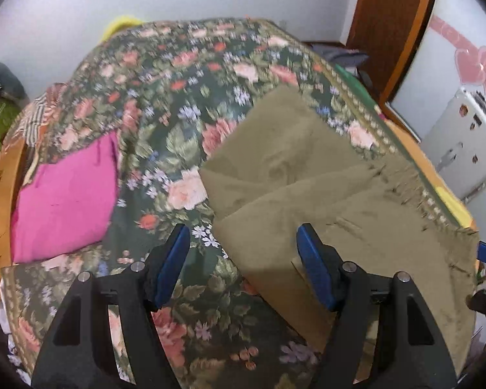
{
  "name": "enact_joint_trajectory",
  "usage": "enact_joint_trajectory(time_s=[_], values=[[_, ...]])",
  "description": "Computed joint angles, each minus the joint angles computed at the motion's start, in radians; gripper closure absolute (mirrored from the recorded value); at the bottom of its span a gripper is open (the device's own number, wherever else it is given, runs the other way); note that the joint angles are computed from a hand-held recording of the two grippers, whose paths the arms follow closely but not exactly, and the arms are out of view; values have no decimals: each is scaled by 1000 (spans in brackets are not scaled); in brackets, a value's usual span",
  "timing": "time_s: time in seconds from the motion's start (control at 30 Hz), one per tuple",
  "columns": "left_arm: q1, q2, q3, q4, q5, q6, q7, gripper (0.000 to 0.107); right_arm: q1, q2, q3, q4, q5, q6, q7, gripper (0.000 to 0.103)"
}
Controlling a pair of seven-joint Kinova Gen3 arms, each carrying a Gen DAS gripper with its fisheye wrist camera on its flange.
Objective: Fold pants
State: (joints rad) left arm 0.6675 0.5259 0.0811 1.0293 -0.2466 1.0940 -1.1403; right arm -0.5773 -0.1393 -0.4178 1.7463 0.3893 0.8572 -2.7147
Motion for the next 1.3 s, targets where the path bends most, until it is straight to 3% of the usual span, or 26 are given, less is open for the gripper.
enact_joint_trajectory(time_s=[0.23, 0.33, 0.4, 0.5, 0.87, 1.07, 1.17, 1.3], values=[[-130, 24, 67, 34, 194, -64, -87, 38, -46, 46, -7, -8, 47, 89, -33, 27], [-151, 18, 69, 63, 242, -108, -104, 45, -23, 36, 19, 15, -22, 59, -10, 23], [-128, 7, 52, 81, 219, -125, -99, 52, -37, 9, 87, 62, -104, -20, 14, 23], [-108, -8, 39, 103, 190, -132, -95, 62, 0, -4, 79, 78, -154, -54, 69, 22], [3, -110, -6, 262, -27, -160, 72, 65, 29, 17, 99, 78, -217, -103, 251, 22], [-22, -137, 18, 292, -30, -157, 117, 69, 39, 56, 127, 44, -266, -112, 424, 28], [-13, -152, 19, 306, -50, -135, 145, 69, 95, 88, 101, 8, -311, -98, 545, 29], [-7, -193, 23, 365, -74, -135, 205, 69, 54, 136, 182, -42, -373, -81, 708, 30]])
